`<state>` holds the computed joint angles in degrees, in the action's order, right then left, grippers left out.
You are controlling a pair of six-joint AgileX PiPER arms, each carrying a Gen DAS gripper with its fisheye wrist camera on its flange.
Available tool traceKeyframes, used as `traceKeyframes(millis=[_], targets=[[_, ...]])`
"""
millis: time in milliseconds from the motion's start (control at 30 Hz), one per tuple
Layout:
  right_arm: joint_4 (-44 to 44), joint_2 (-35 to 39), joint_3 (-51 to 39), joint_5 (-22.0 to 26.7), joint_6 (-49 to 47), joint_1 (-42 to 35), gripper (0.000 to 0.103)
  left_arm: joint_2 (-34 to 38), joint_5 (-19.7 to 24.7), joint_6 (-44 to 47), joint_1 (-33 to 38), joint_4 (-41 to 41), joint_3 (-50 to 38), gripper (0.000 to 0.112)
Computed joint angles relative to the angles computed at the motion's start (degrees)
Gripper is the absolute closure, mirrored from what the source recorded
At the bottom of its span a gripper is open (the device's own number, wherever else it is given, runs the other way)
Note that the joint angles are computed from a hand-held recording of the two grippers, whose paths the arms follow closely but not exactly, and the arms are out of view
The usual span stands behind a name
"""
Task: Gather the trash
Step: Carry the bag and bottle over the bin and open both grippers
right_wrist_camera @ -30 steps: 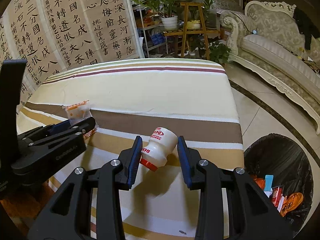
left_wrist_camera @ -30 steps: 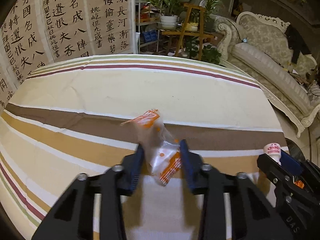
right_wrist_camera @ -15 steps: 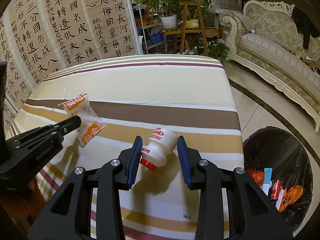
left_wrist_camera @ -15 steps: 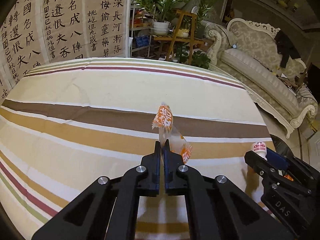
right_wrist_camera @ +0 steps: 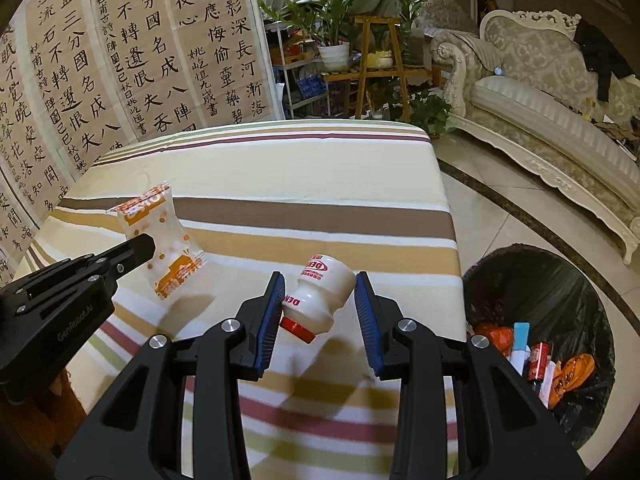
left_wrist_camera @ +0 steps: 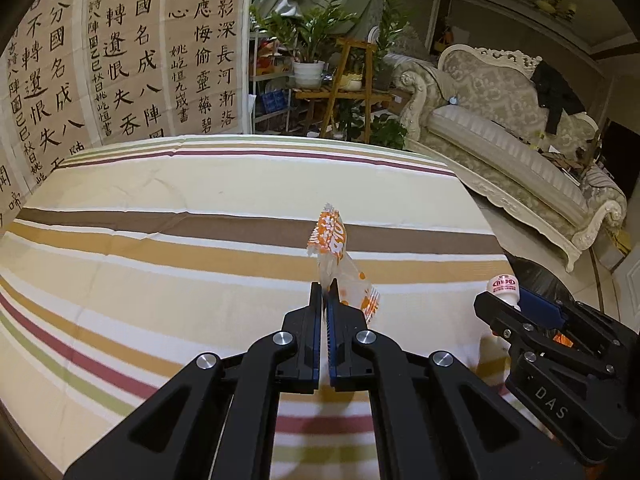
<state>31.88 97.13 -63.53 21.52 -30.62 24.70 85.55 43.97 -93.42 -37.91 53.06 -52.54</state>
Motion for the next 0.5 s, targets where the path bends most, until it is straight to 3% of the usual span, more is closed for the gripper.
traceKeyframes(millis=[500], targets=[[4.05,-10.80,11.37,-2.09,-5.17,-4.18,0.068,1.53,11.18,-8.47,-14.07,4.91,-1.58,0.109]])
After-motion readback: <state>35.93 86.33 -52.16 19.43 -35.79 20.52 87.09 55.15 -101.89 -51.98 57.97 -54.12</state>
